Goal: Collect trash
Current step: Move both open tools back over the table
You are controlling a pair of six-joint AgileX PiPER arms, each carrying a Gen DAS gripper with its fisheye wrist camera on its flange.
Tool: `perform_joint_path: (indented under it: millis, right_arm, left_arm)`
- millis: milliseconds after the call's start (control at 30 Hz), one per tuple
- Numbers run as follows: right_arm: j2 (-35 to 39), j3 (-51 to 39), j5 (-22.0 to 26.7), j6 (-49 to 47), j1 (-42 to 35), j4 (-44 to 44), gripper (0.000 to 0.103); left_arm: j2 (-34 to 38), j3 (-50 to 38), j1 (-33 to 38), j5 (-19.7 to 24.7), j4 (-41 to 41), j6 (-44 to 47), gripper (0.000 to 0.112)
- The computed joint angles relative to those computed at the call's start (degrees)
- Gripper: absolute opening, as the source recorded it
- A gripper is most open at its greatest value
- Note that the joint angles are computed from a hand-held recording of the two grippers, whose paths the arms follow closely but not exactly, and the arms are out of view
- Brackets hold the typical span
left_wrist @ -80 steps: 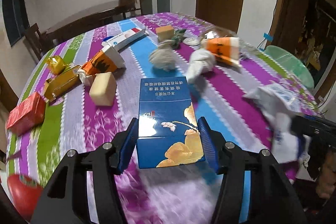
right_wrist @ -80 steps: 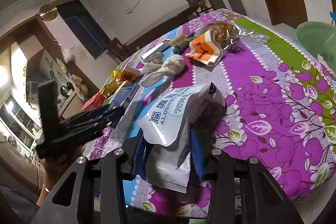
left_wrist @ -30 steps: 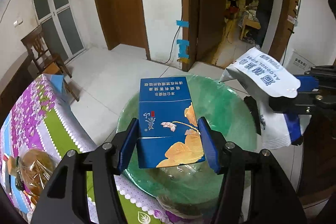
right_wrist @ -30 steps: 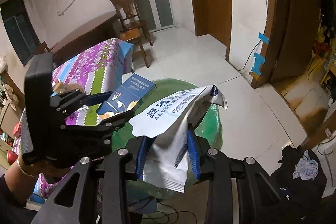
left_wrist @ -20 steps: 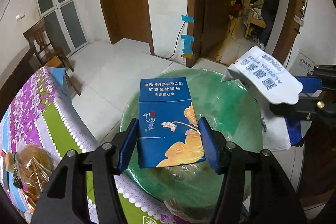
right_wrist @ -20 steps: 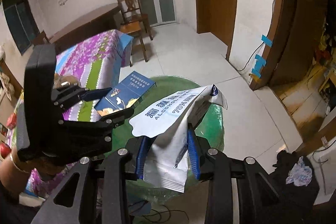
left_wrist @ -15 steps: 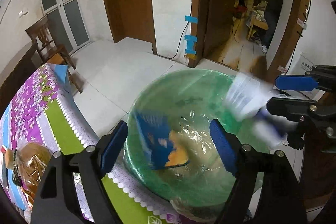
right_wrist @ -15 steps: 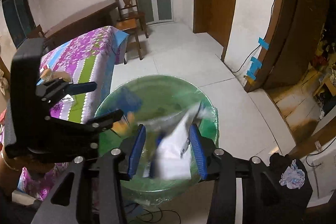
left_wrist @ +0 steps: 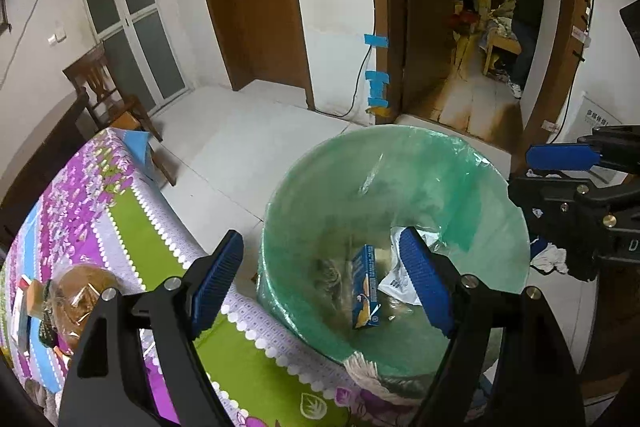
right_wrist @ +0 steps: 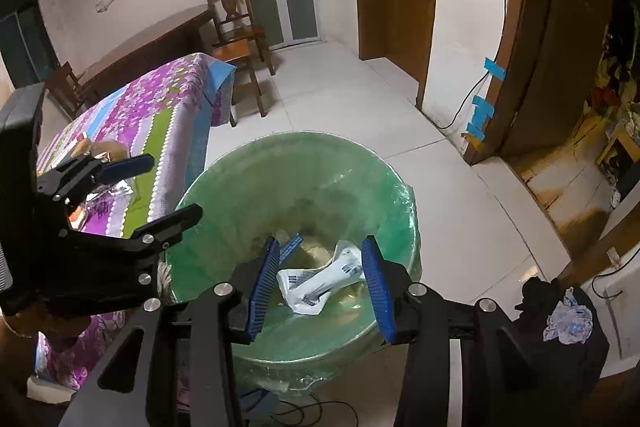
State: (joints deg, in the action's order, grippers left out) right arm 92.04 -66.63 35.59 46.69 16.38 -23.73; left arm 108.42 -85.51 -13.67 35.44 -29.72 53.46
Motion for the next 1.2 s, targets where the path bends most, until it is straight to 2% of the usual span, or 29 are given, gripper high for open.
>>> perform_joint_path:
  millis: [167, 300, 433, 567, 700, 767, 833, 933, 1033, 1133, 1200]
  right_arm:
    - [-1.2, 2.2, 0.0, 7.4, 3.0, -6.5, 0.045]
    - [-2.3, 5.1, 0.5, 18.9, 6.6, -15.5, 0.045]
    - [-2.7, 7.4, 3.8, 33.0, 12.5, -27.3, 0.045]
    - [-3.0, 9.4, 8.4, 47.7, 19.7, -38.1, 0.048]
    - [-0.2, 9.0, 17.4, 59.5, 29.0, -47.1, 0.052]
    - [1.9, 7.9, 21.1, 63.2, 32.9, -50.0, 0.056]
    - [4.5, 6.1, 23.1, 65.8, 35.7, -51.9, 0.056]
    - [8.2, 3.2, 24.7, 67.9, 38.8, -53.7, 0.058]
    - [13.1, -2.0, 24.8, 66.0, 41.0, -53.6, 0.061]
    - [16.8, -6.8, 23.4, 63.2, 42.3, -52.8, 0.064]
    - [18.8, -9.8, 20.8, 61.3, 42.4, -51.4, 0.065]
  left_arm:
    - [-2.4, 3.6, 0.8, -3.5, -1.9, 2.8, 0.077]
    - [-5.7, 8.8, 1.5, -10.1, -4.8, 5.4, 0.079]
    - [-8.8, 13.8, 2.7, -16.5, -7.8, 8.4, 0.081]
    - [-11.4, 18.0, 5.5, -20.0, -13.1, 14.1, 0.082]
    - [-14.4, 21.8, 11.3, -19.2, -24.6, 26.2, 0.084]
    - [-15.8, 23.6, 15.2, -18.2, -31.1, 33.1, 0.084]
    - [-16.8, 24.6, 18.4, -17.1, -34.3, 36.3, 0.085]
    - [-17.5, 25.1, 24.5, -14.0, -36.2, 38.2, 0.086]
    - [-17.3, 24.5, 30.7, -10.9, -36.8, 39.0, 0.086]
    - [-16.1, 22.7, 37.8, -7.5, -36.2, 38.8, 0.086]
    - [-14.6, 20.6, 42.0, -5.5, -34.8, 37.2, 0.086]
